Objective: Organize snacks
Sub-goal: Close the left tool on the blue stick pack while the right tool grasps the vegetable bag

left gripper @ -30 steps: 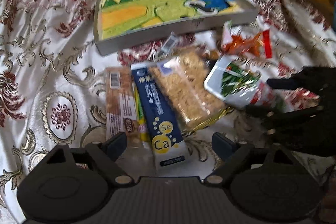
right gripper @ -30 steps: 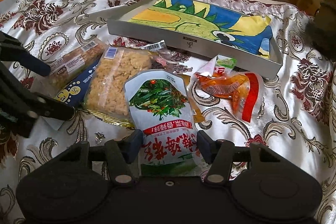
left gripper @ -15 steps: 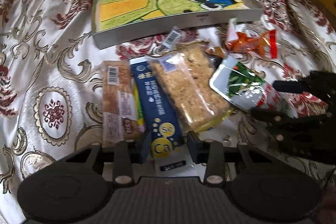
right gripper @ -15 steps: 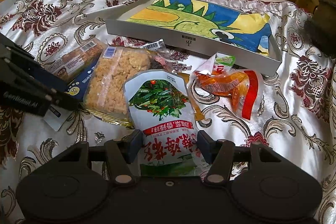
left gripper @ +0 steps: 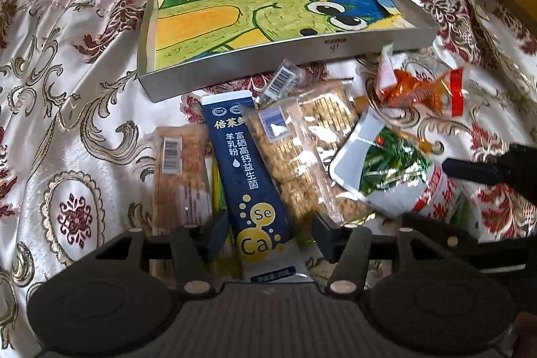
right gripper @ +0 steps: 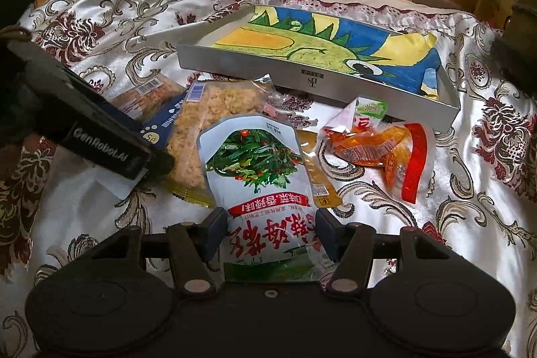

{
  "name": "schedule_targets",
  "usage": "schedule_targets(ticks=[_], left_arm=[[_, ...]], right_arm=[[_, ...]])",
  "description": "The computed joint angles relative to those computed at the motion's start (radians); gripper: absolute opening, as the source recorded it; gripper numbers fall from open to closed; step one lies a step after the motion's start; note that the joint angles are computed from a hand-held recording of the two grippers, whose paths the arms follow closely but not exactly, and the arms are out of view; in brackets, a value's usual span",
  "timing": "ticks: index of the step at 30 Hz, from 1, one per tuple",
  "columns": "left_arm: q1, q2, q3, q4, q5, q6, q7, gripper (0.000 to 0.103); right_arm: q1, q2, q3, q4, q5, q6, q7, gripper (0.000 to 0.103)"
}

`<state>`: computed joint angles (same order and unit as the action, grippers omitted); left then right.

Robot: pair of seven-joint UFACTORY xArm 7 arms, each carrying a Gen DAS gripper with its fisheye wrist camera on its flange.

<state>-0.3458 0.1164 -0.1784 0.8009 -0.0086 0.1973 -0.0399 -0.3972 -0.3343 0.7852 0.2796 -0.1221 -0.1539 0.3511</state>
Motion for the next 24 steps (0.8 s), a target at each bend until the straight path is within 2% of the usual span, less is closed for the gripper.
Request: schedule_targets(ticks=[3, 5, 7, 10, 13, 15, 17, 18, 20, 22, 24], left_arm=[[0.014, 0.012, -0.012, 0.007, -0.047, -0.006, 0.024, 0.060], [0.018, 0.009, -0.017, 0.001, -0.070, -0.014, 0.038, 0.051], [-0.001, 0.001, 0.005, -0.006, -0.020, -0.014, -0.008, 0.042], [-0.009, -0.028, 0.012, -0.010, 0.000, 0.044, -0.069, 0.036], [-0.005, -0.069, -0.002, -0.032, -0.044, 0.091, -0.058, 0.034], [-0.008, -0.098, -0.006, -0.050, -0.061, 0.124, -0.051, 0.034], [-0.012, -0.107, -0.006, -0.063, -0.052, 0.120, -0.052, 0.036], [-0.013, -0.101, -0.004, -0.059, -0.025, 0.121, -0.065, 0.037], [-0.014, -0.083, 0.000, -0.040, 0.026, 0.134, -0.104, 0.049], [-0.016, -0.072, 0.006, -0.032, 0.078, 0.133, -0.149, 0.055], [-0.021, -0.062, 0.011, -0.025, 0.151, 0.126, -0.192, 0.056]], right_arm=[[-0.019, 0.003, 0.018, 0.002, 0.004, -0.004, 0.000, 0.061], [-0.035, 0.001, 0.039, 0.005, 0.006, -0.004, 0.001, 0.061], [-0.042, -0.003, 0.048, 0.003, 0.006, -0.005, 0.005, 0.061], [-0.043, -0.004, 0.051, 0.003, 0.005, -0.005, 0.007, 0.061], [-0.043, -0.008, 0.052, 0.001, 0.000, -0.003, 0.004, 0.059], [-0.041, -0.015, 0.056, 0.000, -0.005, -0.003, 0.001, 0.058], [-0.046, -0.022, 0.066, -0.001, -0.011, -0.002, 0.001, 0.057], [-0.059, -0.022, 0.081, 0.001, -0.013, -0.001, 0.002, 0.057], [-0.071, -0.022, 0.092, 0.002, -0.018, -0.003, 0.004, 0.058], [-0.071, -0.011, 0.086, 0.003, -0.021, -0.008, 0.003, 0.061], [-0.074, 0.000, 0.085, 0.003, -0.015, -0.017, 0.001, 0.063]])
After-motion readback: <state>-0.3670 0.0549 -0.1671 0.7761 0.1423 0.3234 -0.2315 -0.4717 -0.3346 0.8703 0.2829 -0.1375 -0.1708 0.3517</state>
